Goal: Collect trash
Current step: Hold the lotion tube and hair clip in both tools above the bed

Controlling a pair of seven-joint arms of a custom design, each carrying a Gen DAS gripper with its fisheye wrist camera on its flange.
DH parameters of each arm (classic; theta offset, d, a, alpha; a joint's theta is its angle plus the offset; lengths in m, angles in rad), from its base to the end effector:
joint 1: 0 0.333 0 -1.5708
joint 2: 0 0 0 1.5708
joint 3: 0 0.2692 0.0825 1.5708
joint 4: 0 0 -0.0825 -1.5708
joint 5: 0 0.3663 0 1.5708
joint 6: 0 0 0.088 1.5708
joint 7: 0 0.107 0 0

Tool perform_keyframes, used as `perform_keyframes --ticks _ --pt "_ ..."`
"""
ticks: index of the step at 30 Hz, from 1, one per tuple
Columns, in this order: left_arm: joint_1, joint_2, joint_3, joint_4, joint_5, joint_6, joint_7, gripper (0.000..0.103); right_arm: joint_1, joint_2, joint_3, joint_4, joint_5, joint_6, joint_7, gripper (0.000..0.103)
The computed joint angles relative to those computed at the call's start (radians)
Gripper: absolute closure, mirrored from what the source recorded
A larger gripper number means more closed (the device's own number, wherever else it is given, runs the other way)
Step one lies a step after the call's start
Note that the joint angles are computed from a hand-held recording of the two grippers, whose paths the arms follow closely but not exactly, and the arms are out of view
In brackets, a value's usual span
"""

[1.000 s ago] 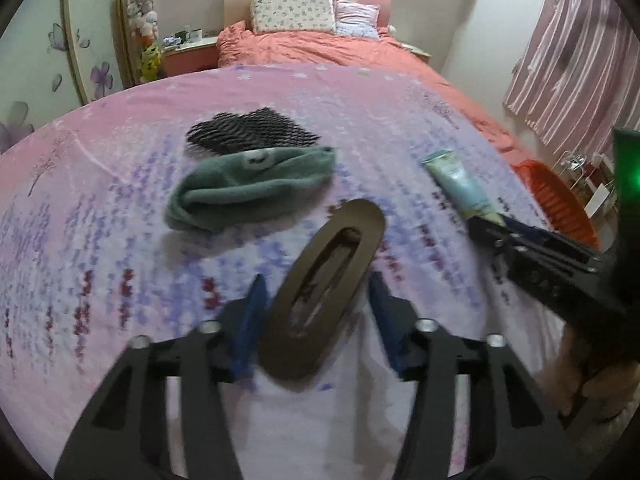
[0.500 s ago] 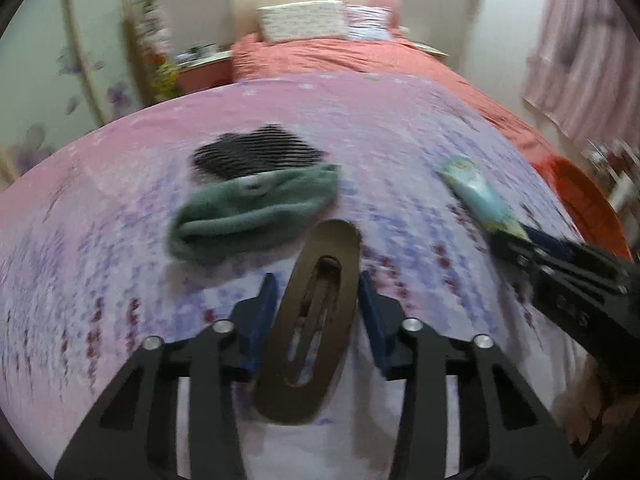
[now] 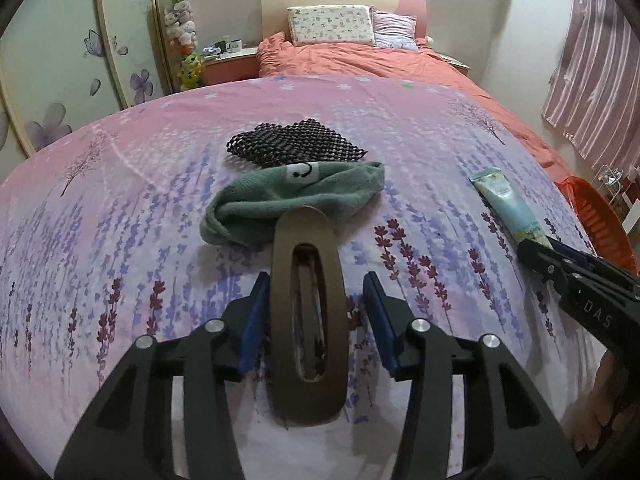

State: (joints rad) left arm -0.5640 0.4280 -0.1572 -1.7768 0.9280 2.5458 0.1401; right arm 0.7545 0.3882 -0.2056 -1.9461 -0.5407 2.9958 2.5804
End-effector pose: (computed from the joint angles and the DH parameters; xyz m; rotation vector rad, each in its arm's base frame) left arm 0.4843 -0.4284 0.3213 -1.8804 1.8058 -0.6526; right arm 0.5117 0.3661 0.3213 -1.8333 1.6735 -0.4181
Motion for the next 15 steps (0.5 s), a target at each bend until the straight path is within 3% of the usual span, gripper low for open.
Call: perform_keyframes --ticks 9,15 --pt "0.005 0.001 0.007 -0.008 -0.003 0.043 -0.006 0.049 -0.003 -0.001 0.002 -0.006 0.020 0.016 -0.011 0.076" --pt "0.023 -0.032 0.022 -0.069 0.034 0.137 -0.092 0.049 0.005 0.000 -0.009 -0.013 0.043 0.030 -0.023 0.076"
